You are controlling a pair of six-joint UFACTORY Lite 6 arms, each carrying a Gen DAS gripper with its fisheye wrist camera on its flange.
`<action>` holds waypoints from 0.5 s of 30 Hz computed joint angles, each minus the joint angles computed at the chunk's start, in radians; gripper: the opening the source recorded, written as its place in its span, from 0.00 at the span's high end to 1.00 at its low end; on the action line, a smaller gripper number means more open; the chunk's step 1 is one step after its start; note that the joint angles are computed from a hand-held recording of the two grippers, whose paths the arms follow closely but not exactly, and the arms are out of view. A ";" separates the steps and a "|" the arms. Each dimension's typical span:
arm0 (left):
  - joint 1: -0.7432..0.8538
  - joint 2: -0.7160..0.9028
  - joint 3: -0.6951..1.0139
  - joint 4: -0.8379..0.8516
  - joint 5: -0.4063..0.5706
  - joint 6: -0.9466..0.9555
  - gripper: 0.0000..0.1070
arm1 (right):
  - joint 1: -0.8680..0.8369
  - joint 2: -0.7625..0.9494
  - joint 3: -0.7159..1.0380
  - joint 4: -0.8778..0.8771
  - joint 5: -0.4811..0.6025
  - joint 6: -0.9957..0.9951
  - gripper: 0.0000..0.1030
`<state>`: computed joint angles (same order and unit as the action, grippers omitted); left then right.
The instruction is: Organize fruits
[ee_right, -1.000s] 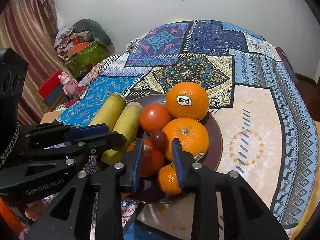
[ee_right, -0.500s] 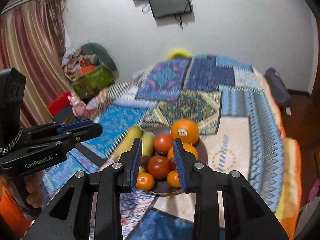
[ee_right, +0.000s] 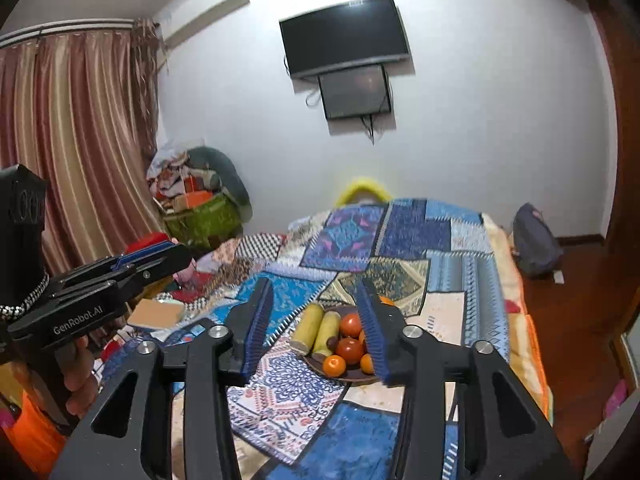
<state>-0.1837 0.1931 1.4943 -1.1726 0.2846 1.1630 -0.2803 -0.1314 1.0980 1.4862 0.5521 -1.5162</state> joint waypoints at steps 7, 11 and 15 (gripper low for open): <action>-0.015 -0.227 -0.262 -0.426 -0.073 0.429 0.50 | 0.028 -0.137 -0.126 0.095 -0.063 -0.087 0.40; -0.026 -0.303 -0.348 -0.650 -0.095 0.662 0.41 | 0.046 -0.170 -0.174 0.217 -0.114 -0.210 0.26; -0.036 -0.339 -0.392 -0.774 -0.104 0.800 0.29 | 0.053 -0.215 -0.213 0.274 -0.146 -0.255 0.16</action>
<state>-0.2199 -0.1464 1.1025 -1.9466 0.1806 1.9627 -0.2276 -0.3465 0.8854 1.7603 0.4061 -1.7712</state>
